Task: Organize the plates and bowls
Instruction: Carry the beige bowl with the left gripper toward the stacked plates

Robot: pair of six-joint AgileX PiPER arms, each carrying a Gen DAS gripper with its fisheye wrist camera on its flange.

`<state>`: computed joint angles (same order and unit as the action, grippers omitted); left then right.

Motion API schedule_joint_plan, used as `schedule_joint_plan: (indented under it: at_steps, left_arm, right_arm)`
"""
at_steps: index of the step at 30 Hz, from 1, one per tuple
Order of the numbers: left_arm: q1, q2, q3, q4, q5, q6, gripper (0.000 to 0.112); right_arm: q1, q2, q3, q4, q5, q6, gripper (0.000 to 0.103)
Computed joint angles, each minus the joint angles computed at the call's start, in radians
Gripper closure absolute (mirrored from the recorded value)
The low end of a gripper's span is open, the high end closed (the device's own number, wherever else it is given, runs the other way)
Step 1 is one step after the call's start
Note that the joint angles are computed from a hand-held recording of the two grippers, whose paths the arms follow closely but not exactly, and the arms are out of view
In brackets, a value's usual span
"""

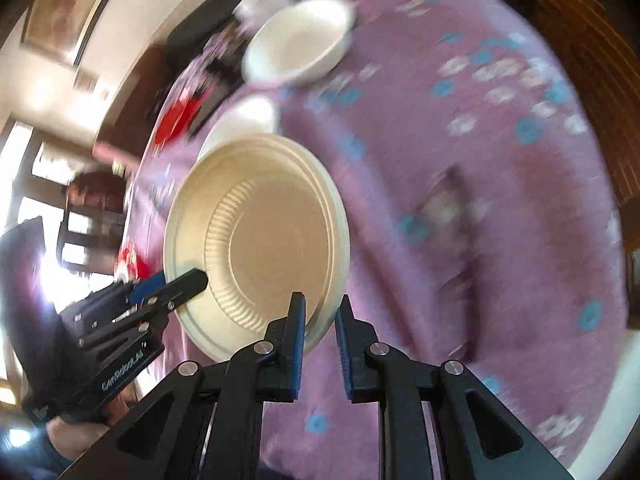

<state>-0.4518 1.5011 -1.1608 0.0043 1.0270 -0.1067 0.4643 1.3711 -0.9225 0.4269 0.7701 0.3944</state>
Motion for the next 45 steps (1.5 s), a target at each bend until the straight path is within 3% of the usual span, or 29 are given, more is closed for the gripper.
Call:
schedule_joint_plan:
  at_steps: [6,14,17,20,22,31,35,40,42,45]
  left_arm:
    - [0.196,-0.059,0.125,-0.061,0.012,0.089,0.090]
    - [0.403,-0.023,0.156,-0.149,-0.039,0.341,0.085]
    - [0.463,0.006,0.125,-0.189,-0.041,0.463,0.083]
    - [0.534,0.032,0.090,-0.258,-0.014,0.592,0.067]
    - [0.579,0.051,0.061,-0.302,0.004,0.674,0.064]
    - [0.635,0.161,-0.038,-0.368,0.066,0.823,0.064]
    - [0.626,0.147,-0.034,-0.351,0.056,0.805,0.064]
    - [0.600,0.110,0.025,-0.304,0.003,0.726,0.065]
    - [0.579,0.096,0.065,-0.300,-0.023,0.707,0.082]
    - [0.544,0.061,0.101,-0.282,-0.044,0.672,0.093]
  right_arm:
    - [0.081,0.196,-0.130,0.075,-0.002,-0.092,0.087]
    - [0.224,0.362,-0.337,-0.163,-0.008,0.155,0.087]
    - [0.241,0.381,-0.366,-0.220,-0.006,0.265,0.085]
    - [0.254,0.390,-0.396,-0.254,0.011,0.368,0.085]
    - [0.274,0.379,-0.396,-0.314,0.004,0.462,0.084]
    - [0.356,0.311,-0.347,-0.495,0.032,0.793,0.082]
    - [0.350,0.342,-0.382,-0.496,0.036,0.773,0.082]
    - [0.307,0.401,-0.451,-0.424,0.094,0.604,0.082]
    - [0.290,0.406,-0.436,-0.366,0.072,0.526,0.082]
    - [0.278,0.403,-0.408,-0.301,0.033,0.446,0.091]
